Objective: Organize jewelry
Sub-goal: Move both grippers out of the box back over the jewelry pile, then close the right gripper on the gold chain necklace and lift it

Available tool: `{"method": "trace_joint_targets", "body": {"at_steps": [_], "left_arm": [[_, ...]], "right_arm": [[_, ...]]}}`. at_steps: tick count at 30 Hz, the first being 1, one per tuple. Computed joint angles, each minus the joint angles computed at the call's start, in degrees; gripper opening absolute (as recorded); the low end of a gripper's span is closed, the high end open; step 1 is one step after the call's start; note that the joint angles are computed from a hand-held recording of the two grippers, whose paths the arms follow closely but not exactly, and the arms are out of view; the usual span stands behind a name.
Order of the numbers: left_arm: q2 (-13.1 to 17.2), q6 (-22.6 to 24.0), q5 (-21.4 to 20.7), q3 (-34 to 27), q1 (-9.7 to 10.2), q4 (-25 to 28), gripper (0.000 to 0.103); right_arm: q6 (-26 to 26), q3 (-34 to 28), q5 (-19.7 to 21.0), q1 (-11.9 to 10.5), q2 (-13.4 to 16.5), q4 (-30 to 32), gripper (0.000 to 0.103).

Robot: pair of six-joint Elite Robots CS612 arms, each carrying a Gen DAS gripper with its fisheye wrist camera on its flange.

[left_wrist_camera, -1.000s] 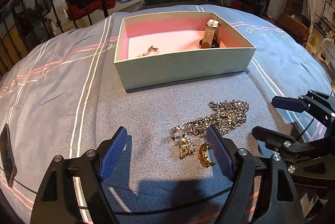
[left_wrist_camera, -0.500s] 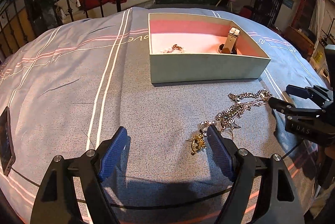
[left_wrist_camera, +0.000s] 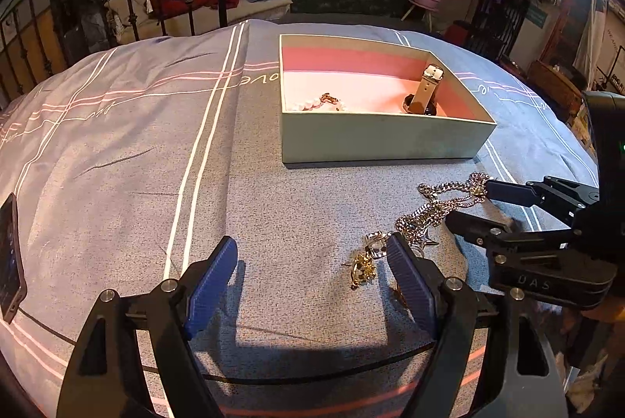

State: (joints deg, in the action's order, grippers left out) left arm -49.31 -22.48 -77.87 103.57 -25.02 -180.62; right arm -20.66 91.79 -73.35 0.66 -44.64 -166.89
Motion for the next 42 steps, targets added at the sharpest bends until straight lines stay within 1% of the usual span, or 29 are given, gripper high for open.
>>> {"method": "trace_joint_targets", "body": {"at_steps": [1,2,3,4,5,6,7,8,11,12,14,19,21,24,26,27,28,29,30,31,33,35,39,42], "left_arm": [[0.0,-0.2,-0.1,0.0,0.02,-0.1,0.077],[0.0,-0.2,-0.3,0.1,0.05,-0.3,0.077],[-0.1,-0.2,-0.4,0.1,0.06,-0.3,0.077],[-0.1,-0.2,-0.5,0.2,0.08,-0.4,0.077],[-0.1,-0.2,-0.6,0.2,0.1,-0.5,0.077],[-0.1,-0.2,-0.6,0.2,0.12,-0.6,0.077],[-0.1,-0.3,-0.6,0.3,0.13,-0.6,0.077],[-0.2,-0.3,-0.6,0.3,0.18,-0.7,0.077],[-0.3,0.0,-0.7,0.6,0.11,-1.2,0.077],[-0.3,0.1,-0.7,0.7,0.08,-1.4,0.077],[-0.4,0.4,-0.9,0.8,0.02,-1.8,0.077],[-0.3,0.7,-1.2,0.7,-0.08,-2.0,0.077],[-0.3,0.9,-1.3,0.6,-0.16,-1.9,0.077],[-0.4,1.5,-1.4,0.6,-0.3,-2.1,0.077],[-0.4,1.5,-1.4,0.5,-0.36,-2.0,0.077],[-0.4,1.5,-1.5,0.5,-0.32,-1.9,0.077],[-0.4,1.4,-1.5,0.5,-0.31,-1.8,0.077],[-0.4,1.2,-1.6,0.5,-0.33,-1.9,0.077],[-0.4,1.1,-1.7,0.5,-0.31,-1.9,0.077],[-0.4,1.0,-1.8,0.5,-0.29,-1.9,0.077],[-0.4,1.2,-1.7,0.4,-0.31,-1.8,0.077],[-0.5,1.4,-1.5,0.4,-0.35,-1.9,0.077],[-0.6,1.5,-1.2,0.2,-0.32,-1.9,0.077],[-0.7,1.1,-1.3,0.4,-0.28,-2.1,0.077]], "right_arm": [[-0.3,-0.2,0.1,0.3,0.0,0.2,0.064],[-0.7,-0.2,1.0,0.4,-0.1,0.4,0.064],[-1.8,-0.3,2.4,0.5,-0.1,1.3,0.062],[-3.3,-0.3,2.9,0.7,-0.2,1.8,0.054],[-4.4,-0.1,2.3,1.1,-0.2,1.3,0.051],[-5.3,0.0,2.6,1.2,-0.2,0.9,0.033],[-6.2,-0.1,3.8,1.2,-0.4,1.9,0.013],[-6.6,0.0,3.8,1.2,-0.4,1.8,0.01],[-7.3,0.7,3.4,1.1,-0.8,0.4,0.009],[-6.4,1.1,3.7,0.9,-0.9,-0.7,0.009],[-4.8,2.2,5.8,0.0,-1.4,-3.6,0.009],[-2.2,3.9,7.6,-1.7,-2.9,-8.3,0.009],[-1.9,4.3,6.8,-2.0,-3.3,-8.9,0.009],[-0.8,4.1,4.6,-2.5,-3.3,-7.3,0.009],[-1.5,3.4,3.5,-2.7,-3.4,-2.4,0.011],[-1.1,3.4,3.1,-2.8,-3.3,-1.6,0.024],[-0.1,3.5,3.3,-2.9,-3.1,-2.2,0.05],[0.6,3.6,4.0,-3.0,-3.0,-2.9,0.062],[0.7,3.7,4.8,-3.1,-2.8,-3.7,0.067],[0.1,3.6,5.0,-2.9,-2.7,-3.7,0.067],[-1.4,3.0,3.7,-2.2,-2.3,-3.6,0.067],[-2.1,1.7,3.3,-1.5,-1.5,-2.0,0.067],[-1.6,-1.5,1.3,0.0,0.3,1.6,0.067],[-1.0,-2.3,0.0,0.6,1.2,0.7,0.067]]}}
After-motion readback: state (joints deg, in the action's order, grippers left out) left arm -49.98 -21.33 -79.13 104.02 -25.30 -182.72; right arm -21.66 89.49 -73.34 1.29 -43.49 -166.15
